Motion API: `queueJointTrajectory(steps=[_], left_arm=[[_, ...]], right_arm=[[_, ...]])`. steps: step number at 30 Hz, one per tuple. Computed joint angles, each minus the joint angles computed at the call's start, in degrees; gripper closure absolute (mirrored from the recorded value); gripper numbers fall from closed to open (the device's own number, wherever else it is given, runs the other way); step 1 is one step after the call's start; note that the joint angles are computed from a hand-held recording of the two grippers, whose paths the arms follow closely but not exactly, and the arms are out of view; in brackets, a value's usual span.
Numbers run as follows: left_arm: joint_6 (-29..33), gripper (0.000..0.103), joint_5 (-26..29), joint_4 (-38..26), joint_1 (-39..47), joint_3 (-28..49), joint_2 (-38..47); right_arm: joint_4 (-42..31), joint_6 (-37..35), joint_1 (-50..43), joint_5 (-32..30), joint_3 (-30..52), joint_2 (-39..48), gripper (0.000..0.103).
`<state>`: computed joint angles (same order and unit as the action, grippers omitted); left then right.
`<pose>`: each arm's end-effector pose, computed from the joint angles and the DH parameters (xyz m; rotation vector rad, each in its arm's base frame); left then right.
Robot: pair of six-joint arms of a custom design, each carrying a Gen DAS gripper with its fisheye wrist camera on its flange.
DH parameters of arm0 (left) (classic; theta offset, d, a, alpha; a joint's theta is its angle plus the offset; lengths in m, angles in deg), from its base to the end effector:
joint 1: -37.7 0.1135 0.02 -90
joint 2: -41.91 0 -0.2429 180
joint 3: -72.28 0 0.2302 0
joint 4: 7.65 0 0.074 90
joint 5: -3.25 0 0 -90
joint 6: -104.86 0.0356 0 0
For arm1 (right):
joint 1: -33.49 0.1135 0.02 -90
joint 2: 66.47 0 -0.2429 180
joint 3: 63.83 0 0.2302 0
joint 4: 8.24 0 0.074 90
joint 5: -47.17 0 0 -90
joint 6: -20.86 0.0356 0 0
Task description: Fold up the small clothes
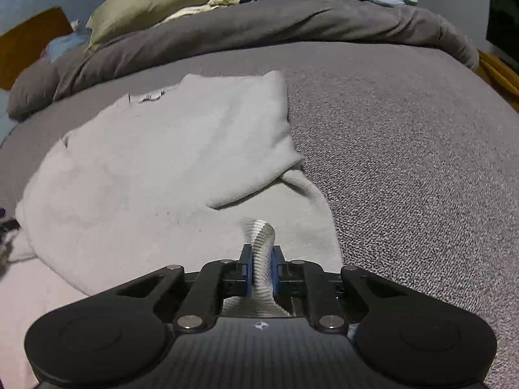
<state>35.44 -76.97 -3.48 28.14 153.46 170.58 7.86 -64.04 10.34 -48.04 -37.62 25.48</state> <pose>0.4000 -0.0735 0.0586 0.6841 2.2120 -0.1012 0.1794 -0.0732 0.0630 0.5541 2.3686 -0.0309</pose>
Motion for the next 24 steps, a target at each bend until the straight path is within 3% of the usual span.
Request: queueJointTrajectory(steps=[3,6,10,12,14,17,19,24], left_arm=[[-1.27,0.029,0.7,5.52,-1.2,0.44,3.4],[-2.93,0.029,-1.5,14.98,-3.42,-1.76,6.43],[-1.43,0.029,-9.88,30.42,-7.22,-5.37,10.22],[-4.65,0.029,-14.33,34.62,-7.69,-5.15,11.14],[-9.97,0.028,-16.0,33.05,-6.26,-3.12,11.07],[-14.44,0.027,-13.59,23.66,-3.79,1.28,11.11],[-15.78,0.027,-12.04,21.21,-2.99,2.23,11.45],[-16.13,0.027,-9.02,16.35,-2.17,1.82,10.02]], right_arm=[[1.37,0.15,-1.76,-1.99,-0.65,-0.38,0.091],[3.91,1.21,-3.38,-4.18,-0.56,0.93,0.091],[6.58,2.56,-3.56,-4.6,-0.03,3.89,0.091],[7.94,3.04,-3.25,-4.19,0.3,5.68,0.091],[9.07,3.3,-2.75,-4.03,0.56,6.79,0.091],[13.24,2.3,-0.48,-3.29,-0.77,6.96,0.091],[14.71,0.24,1.86,-1.55,-1.55,6.02,0.091],[9.7,0.7,3.86,2.43,1.36,8.28,0.091]])
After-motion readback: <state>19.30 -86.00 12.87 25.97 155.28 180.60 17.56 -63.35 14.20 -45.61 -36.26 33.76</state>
